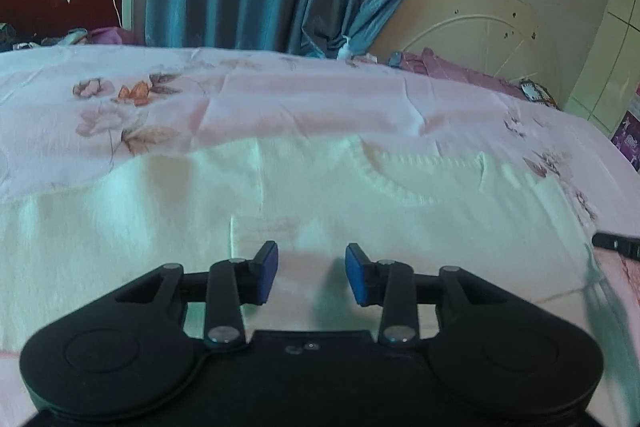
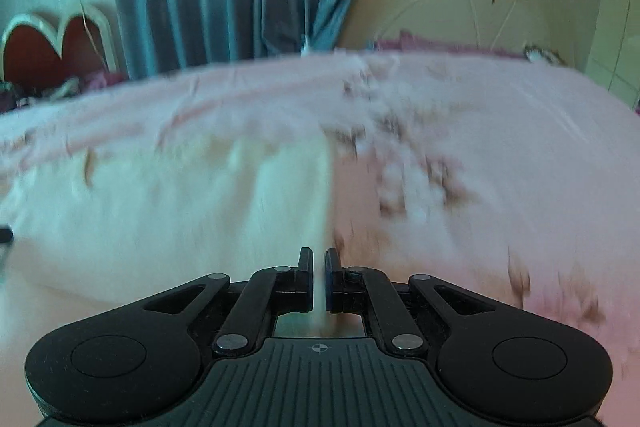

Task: Fold small clothes
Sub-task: 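Grasp the sweater side edge with the right gripper, fold it inward, release, then reach the left gripper to the other sleeve cuff and grasp it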

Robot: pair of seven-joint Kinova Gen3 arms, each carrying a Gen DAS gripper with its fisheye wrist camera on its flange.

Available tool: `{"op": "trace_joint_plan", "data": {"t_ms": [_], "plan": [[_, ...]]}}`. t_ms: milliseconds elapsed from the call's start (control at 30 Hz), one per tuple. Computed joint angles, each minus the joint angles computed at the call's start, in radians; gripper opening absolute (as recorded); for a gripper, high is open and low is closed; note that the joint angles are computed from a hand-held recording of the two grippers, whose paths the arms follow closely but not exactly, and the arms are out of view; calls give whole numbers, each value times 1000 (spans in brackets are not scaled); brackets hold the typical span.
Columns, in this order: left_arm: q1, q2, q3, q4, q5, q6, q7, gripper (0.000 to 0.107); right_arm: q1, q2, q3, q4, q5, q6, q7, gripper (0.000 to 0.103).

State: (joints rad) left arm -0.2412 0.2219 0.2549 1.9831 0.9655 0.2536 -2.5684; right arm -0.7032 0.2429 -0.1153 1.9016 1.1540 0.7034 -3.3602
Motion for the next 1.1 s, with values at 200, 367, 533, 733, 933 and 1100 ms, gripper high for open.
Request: {"op": "trace_joint_plan", "data": {"t_ms": [200,367,533,733,933,1100], "plan": [[101,50,-68,-70,-182,-14,196,38,139,102,-40,-126,7,-108,133,3],[144,58,-92,-77,-329,-36,314,38,224,172,-50,-201,-138,-84,277,2],[188,22,-115,-65,-446,-45,432,38,134,124,48,-172,-189,-106,309,3],[148,-42,-24,0,-473,-67,453,41,45,10,6,-67,-153,-78,241,3],[226,-18,-82,25,-612,-84,602,44,27,37,-49,-37,-132,-29,175,48],[207,-34,-71,15,-643,-55,641,49,-6,-2,-46,-12,-68,-8,100,48]]}}
